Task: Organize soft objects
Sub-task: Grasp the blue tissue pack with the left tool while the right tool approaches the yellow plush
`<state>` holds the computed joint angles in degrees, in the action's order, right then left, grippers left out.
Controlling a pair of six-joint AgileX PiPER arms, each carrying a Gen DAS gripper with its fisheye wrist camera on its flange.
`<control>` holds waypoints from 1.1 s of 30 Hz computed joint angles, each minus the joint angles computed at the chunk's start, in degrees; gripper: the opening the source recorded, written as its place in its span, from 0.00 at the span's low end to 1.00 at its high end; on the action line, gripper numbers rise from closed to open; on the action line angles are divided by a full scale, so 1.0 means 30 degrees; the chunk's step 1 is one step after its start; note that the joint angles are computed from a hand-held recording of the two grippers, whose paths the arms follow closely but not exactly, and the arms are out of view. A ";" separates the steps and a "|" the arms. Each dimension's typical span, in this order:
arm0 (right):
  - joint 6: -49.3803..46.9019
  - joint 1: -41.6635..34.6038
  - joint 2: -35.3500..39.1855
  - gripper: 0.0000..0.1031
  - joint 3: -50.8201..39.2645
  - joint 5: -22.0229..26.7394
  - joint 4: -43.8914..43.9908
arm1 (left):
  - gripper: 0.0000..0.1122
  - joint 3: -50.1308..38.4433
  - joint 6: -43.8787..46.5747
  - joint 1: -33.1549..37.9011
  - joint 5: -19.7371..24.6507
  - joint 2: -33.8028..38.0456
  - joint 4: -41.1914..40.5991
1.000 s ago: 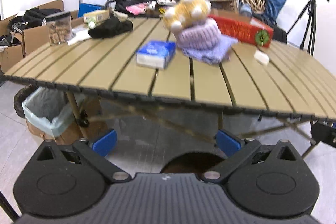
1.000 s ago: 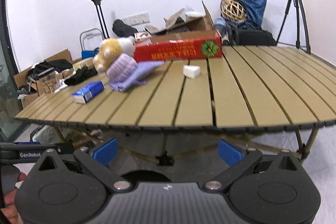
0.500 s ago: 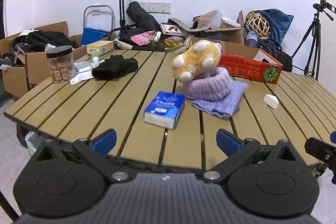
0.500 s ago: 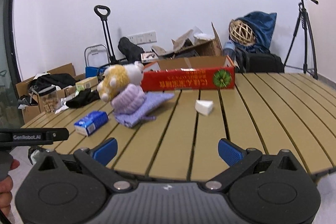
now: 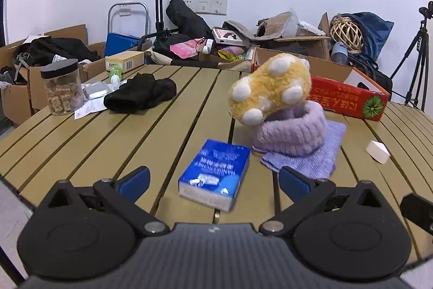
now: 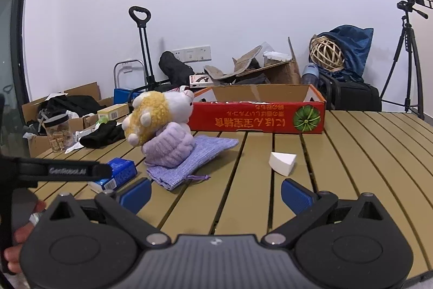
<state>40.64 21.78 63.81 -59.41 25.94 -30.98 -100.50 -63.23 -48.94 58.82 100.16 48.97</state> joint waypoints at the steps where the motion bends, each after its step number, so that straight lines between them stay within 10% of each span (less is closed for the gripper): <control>1: -0.0104 -0.0089 0.0171 0.99 -0.0050 -0.0134 0.0100 | 0.92 -0.0360 0.0245 0.0126 0.0090 0.0291 -0.0160; 33: -0.0363 -0.1131 0.3141 0.99 -0.1480 -0.1652 -0.0039 | 0.53 0.0484 0.0209 0.1820 -0.2332 0.0484 -0.0662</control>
<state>39.55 18.39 73.24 -63.85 20.98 -31.10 -99.04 -62.60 -43.48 51.83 101.61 46.99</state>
